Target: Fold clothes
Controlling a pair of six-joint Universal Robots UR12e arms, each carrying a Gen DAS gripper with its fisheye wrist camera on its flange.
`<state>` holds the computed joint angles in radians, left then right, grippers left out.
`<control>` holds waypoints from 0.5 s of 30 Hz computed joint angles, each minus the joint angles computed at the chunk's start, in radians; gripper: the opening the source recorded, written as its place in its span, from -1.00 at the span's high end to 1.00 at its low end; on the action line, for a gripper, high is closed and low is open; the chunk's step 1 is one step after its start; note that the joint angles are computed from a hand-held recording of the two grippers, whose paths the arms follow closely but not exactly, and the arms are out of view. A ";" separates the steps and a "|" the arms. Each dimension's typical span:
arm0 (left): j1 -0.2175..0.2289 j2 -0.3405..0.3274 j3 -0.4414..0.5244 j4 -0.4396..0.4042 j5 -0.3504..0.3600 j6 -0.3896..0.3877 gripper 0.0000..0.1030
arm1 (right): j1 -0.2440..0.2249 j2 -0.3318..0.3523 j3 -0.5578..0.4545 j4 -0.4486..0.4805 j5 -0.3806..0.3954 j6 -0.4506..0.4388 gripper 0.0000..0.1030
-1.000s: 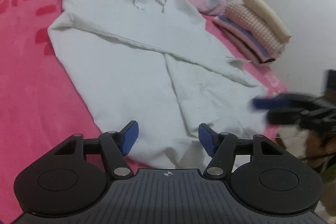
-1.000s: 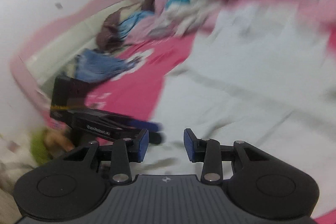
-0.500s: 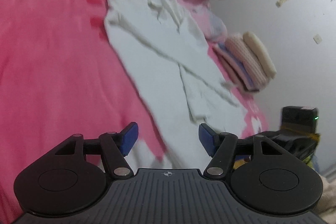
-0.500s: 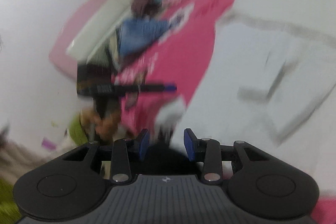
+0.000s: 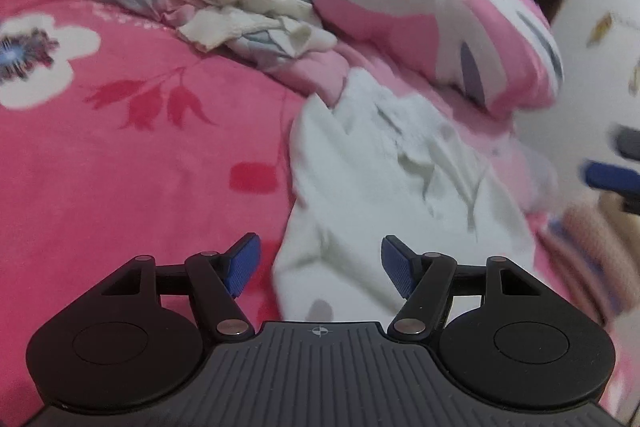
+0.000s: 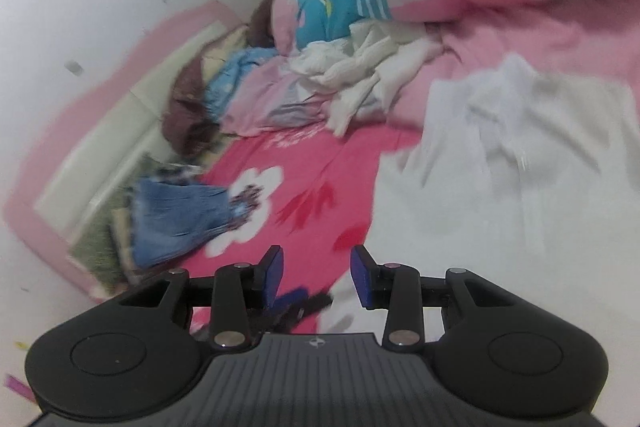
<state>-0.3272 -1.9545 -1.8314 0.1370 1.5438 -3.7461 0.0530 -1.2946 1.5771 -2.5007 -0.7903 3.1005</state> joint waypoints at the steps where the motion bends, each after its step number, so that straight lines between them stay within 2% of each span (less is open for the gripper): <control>1: 0.002 -0.011 0.002 0.015 -0.002 -0.011 -0.28 | 0.019 0.031 -0.043 0.019 -0.028 -0.011 0.22; 6: 0.023 -0.047 -0.033 0.152 -0.054 -0.074 -0.18 | 0.108 0.186 -0.231 0.080 -0.194 -0.058 0.21; 8: 0.034 -0.061 -0.046 0.233 -0.092 -0.103 -0.18 | 0.138 0.253 -0.311 0.100 -0.263 -0.070 0.21; 10: 0.042 -0.072 -0.057 0.287 -0.114 -0.135 -0.08 | 0.160 0.312 -0.384 0.125 -0.313 -0.076 0.21; 13: 0.049 -0.079 -0.064 0.331 -0.131 -0.168 0.00 | 0.187 0.381 -0.480 0.178 -0.399 -0.095 0.20; 15: 0.052 -0.082 -0.068 0.350 -0.136 -0.181 0.11 | 0.203 0.425 -0.553 0.256 -0.464 -0.085 0.19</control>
<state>-0.2757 -2.0370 -1.8990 0.4867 1.4074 -3.9275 0.2564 -0.8691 1.0239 -2.2447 -1.2544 3.0156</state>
